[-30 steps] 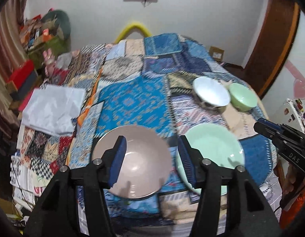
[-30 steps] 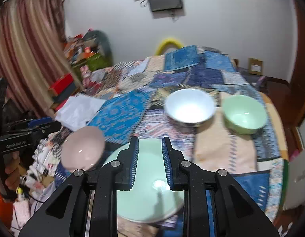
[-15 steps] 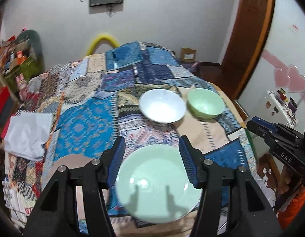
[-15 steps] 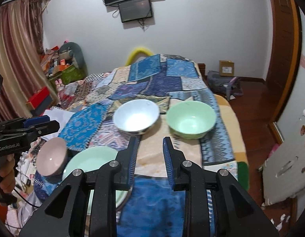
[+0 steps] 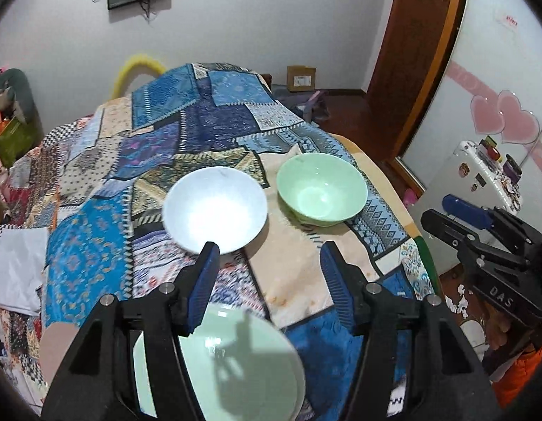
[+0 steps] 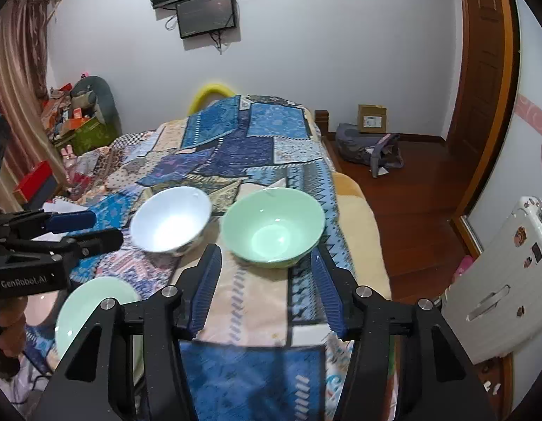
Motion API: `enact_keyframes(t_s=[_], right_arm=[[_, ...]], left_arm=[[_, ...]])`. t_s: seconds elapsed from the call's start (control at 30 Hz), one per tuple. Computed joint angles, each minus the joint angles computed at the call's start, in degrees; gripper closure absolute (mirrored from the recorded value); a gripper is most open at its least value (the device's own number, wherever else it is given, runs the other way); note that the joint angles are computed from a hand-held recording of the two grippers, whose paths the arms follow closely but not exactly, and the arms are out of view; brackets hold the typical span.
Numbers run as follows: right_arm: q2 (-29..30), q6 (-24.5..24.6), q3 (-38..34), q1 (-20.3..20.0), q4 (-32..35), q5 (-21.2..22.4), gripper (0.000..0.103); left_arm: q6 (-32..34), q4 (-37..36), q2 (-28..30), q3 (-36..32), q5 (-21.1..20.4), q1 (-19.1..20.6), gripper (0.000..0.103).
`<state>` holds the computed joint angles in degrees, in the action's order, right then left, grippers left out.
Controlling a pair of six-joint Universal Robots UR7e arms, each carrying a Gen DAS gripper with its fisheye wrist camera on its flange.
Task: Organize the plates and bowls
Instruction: 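Move both tools to the mint green bowl rim and close them on it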
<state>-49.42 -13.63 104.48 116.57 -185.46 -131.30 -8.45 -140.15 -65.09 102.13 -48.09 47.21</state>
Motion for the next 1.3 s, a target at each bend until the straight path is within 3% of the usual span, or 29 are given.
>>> enact_keyframes(t_s=[0.2,0.73,0.97,1.1,1.2,1.3], right_arm=[[-0.10,1.28,-1.50,-2.96,2.73,2.25,0.043],[2.30,0.85,-6.37,-8.90,6.79,5.44,0.043],[3.28,2.27,-8.12,-10.95,8.94,7.65,0.059],[3.28,2.49,-7.88,-11.87,8.46,9.14,0.064],[3.21,2.53,-7.60,-12.19,8.15,9.85,0.066],[2.90,2.86,-7.42,-12.46,8.71,10.81,0.067]], left_arm=[[0.86,-0.16,6.09,-5.00,-2.18,2.31,0.038],[-1.43,4.53,19.26,-17.79,-5.67,8.25,0.038],[0.19,2.34,23.08,-21.12,-3.23,9.03,0.038],[1.55,0.17,23.81,-21.10,-1.04,8.79,0.047],[2.49,-2.57,22.76,-19.62,-3.37,8.78,0.060],[1.89,-2.54,22.57,-19.48,-4.53,8.48,0.060]])
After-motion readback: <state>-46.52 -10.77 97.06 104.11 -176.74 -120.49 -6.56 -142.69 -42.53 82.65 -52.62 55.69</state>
